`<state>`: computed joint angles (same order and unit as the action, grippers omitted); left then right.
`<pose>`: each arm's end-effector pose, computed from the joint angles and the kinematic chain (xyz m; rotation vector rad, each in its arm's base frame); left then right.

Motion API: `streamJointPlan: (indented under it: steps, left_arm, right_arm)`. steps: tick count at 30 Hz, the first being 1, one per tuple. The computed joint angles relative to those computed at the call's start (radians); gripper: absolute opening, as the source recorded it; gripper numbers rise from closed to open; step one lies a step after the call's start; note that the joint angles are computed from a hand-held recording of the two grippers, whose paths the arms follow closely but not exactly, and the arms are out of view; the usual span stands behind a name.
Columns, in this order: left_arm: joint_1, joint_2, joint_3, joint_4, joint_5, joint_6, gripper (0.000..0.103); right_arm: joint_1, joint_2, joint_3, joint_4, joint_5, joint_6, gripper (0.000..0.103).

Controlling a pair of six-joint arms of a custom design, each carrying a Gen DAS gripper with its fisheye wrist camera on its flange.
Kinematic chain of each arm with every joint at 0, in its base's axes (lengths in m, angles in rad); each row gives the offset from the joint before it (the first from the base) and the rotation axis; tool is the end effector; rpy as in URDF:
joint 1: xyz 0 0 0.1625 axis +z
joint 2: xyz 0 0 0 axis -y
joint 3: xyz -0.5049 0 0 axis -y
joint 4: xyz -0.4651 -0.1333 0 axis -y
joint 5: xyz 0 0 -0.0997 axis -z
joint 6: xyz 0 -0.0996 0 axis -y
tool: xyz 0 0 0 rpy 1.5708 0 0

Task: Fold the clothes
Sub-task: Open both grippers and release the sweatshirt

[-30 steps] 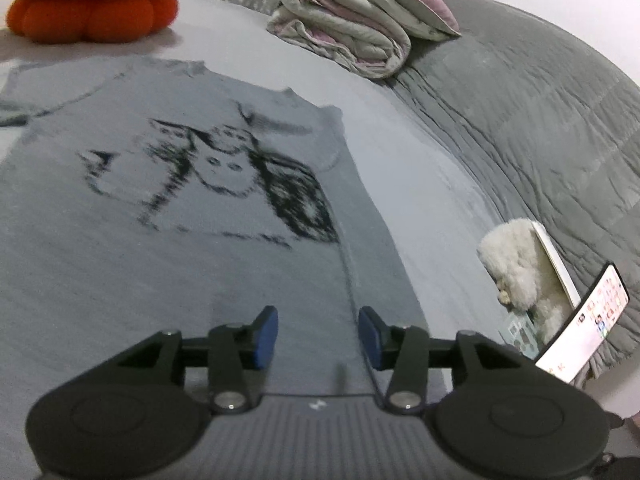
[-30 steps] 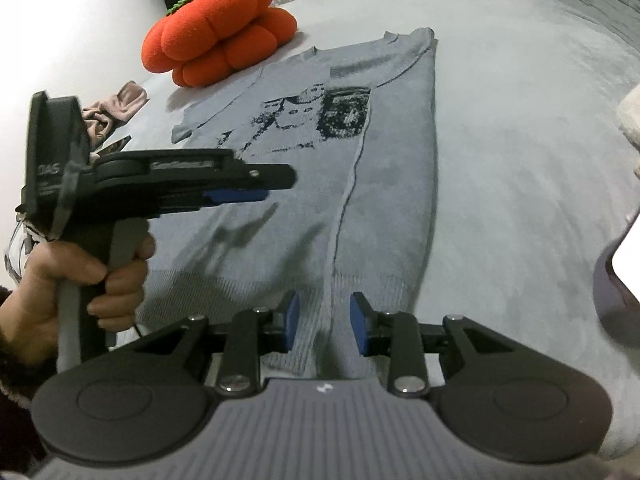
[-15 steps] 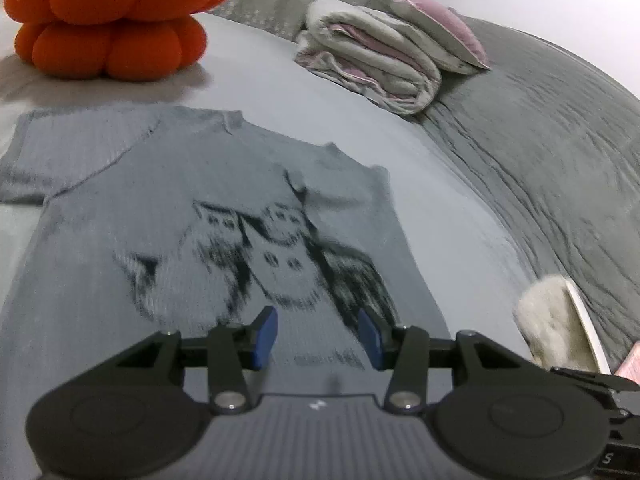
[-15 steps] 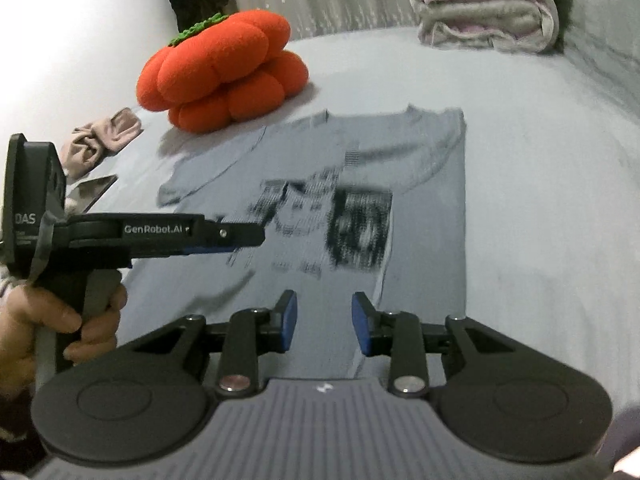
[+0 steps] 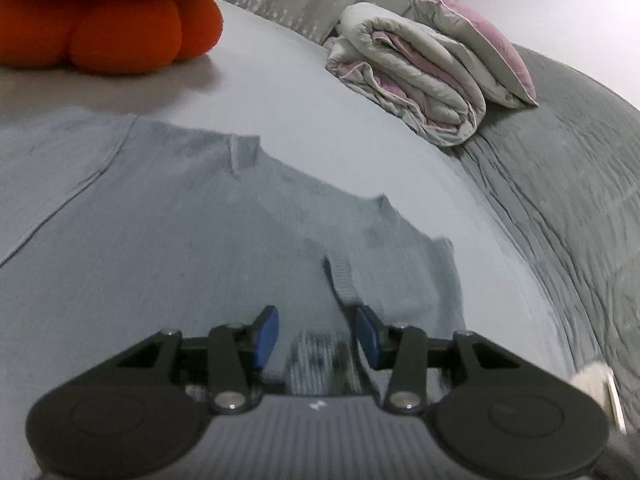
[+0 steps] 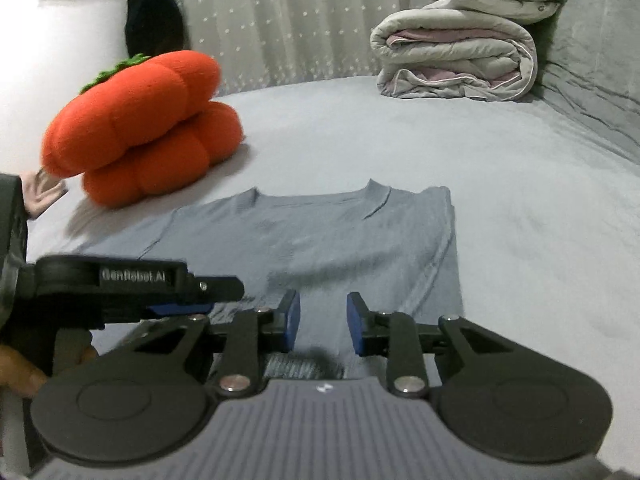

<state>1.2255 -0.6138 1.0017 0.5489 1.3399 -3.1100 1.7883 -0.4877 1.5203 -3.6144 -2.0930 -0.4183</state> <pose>-0.1308 -0.8248 0.1402 0.4285 2.8272 -0.9777 0.2566 -0.7734 0.0384 0.3917 -2.2672 1.1924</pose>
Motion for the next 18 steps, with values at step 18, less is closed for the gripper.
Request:
streamJointPlan:
  steps: [18]
  left_arm:
    - [0.049, 0.069, -0.087, -0.044, 0.186, 0.057, 0.003]
  right_arm:
    - [-0.067, -0.018, 0.060, -0.017, 0.170, 0.099, 0.027]
